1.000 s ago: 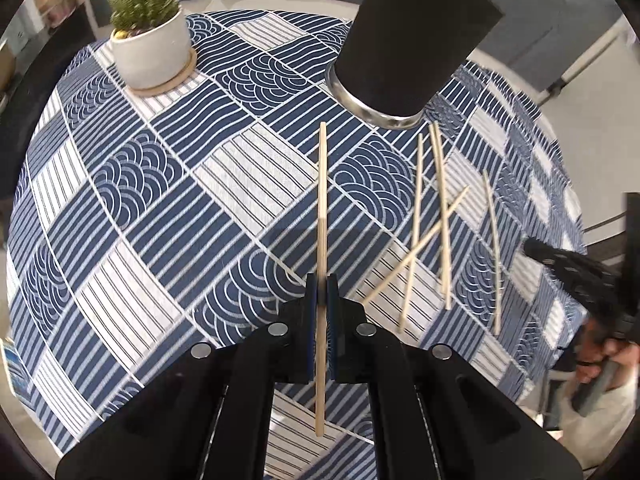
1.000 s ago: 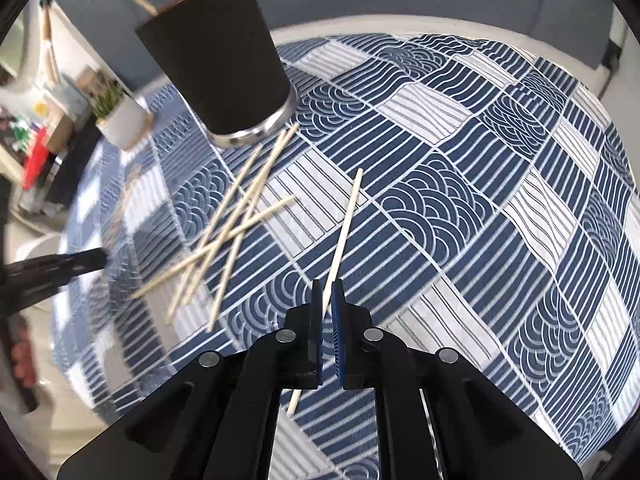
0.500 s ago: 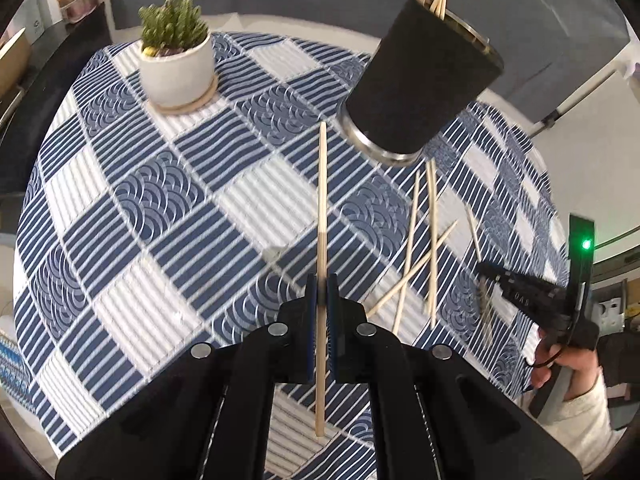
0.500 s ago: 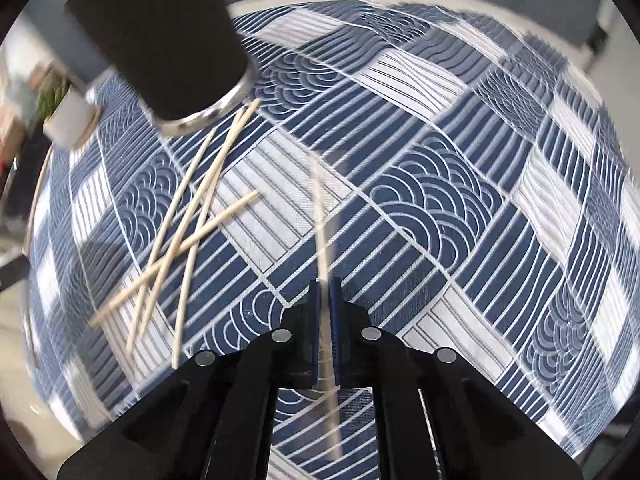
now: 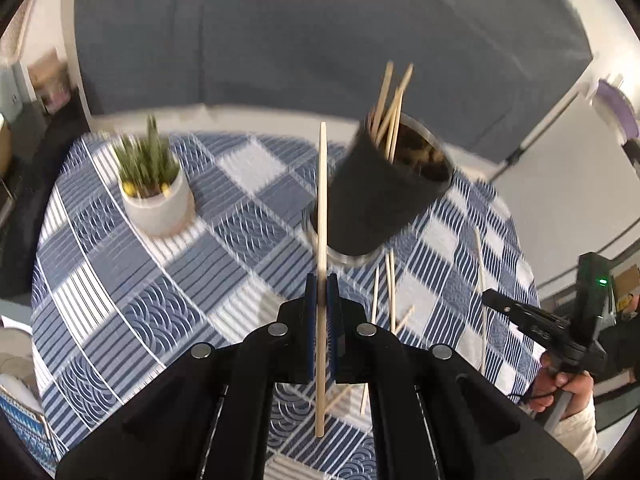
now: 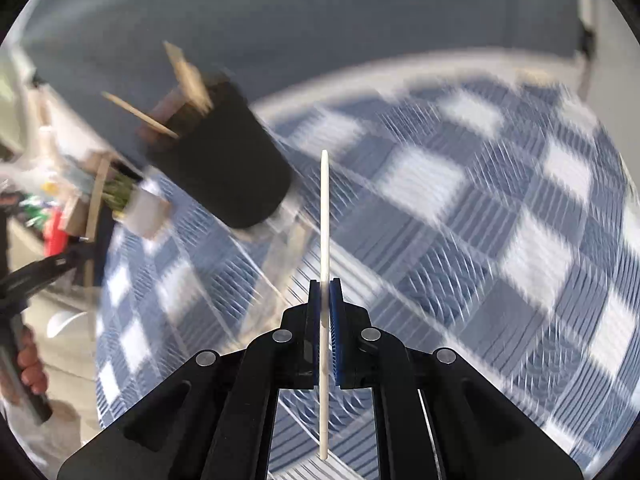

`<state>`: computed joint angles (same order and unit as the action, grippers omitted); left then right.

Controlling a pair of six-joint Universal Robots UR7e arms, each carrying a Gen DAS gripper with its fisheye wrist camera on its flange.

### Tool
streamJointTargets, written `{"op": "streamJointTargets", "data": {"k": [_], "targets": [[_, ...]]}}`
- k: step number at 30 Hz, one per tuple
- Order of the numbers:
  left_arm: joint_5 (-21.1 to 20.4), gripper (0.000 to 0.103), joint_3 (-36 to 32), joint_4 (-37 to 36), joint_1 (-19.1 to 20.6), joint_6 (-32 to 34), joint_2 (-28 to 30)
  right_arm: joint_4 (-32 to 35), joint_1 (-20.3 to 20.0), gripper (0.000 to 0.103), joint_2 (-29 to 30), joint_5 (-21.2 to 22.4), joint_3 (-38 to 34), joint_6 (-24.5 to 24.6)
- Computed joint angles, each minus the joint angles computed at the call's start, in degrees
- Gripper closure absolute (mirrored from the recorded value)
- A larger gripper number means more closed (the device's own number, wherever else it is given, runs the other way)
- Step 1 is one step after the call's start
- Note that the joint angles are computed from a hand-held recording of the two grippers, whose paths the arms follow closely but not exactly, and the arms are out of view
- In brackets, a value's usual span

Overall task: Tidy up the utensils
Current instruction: 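Raise both held skewers over the black holder and open both tools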

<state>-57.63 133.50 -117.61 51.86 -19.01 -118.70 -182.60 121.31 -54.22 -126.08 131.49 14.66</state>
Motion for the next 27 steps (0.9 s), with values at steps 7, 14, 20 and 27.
{"op": "streamJointTargets", "data": {"k": [7,14,20,27], "targets": [[-0.64,0.098,-0.72,-14.31,-2.32,4.41,2.57,-9.21,1.28,0.098,1.31,8.64,-7.66,-15.39],[-2.03,0.098,0.86,-31.89,-2.97,9.04,9.93,-15.76,-1.53,0.098,4.02,21.49,-12.37,-25.99],[-5.51,0.098,0.95,-50.45,-1.49,15.15,20.74,-18.80,-4.52,0.098,6.12,29.82,-14.75,-31.40],[-5.39,0.098,1.92,-70.22,0.51,24.15,31.69,-23.50,-9.40,0.098,10.85,38.60,-18.25,-36.69]]}}
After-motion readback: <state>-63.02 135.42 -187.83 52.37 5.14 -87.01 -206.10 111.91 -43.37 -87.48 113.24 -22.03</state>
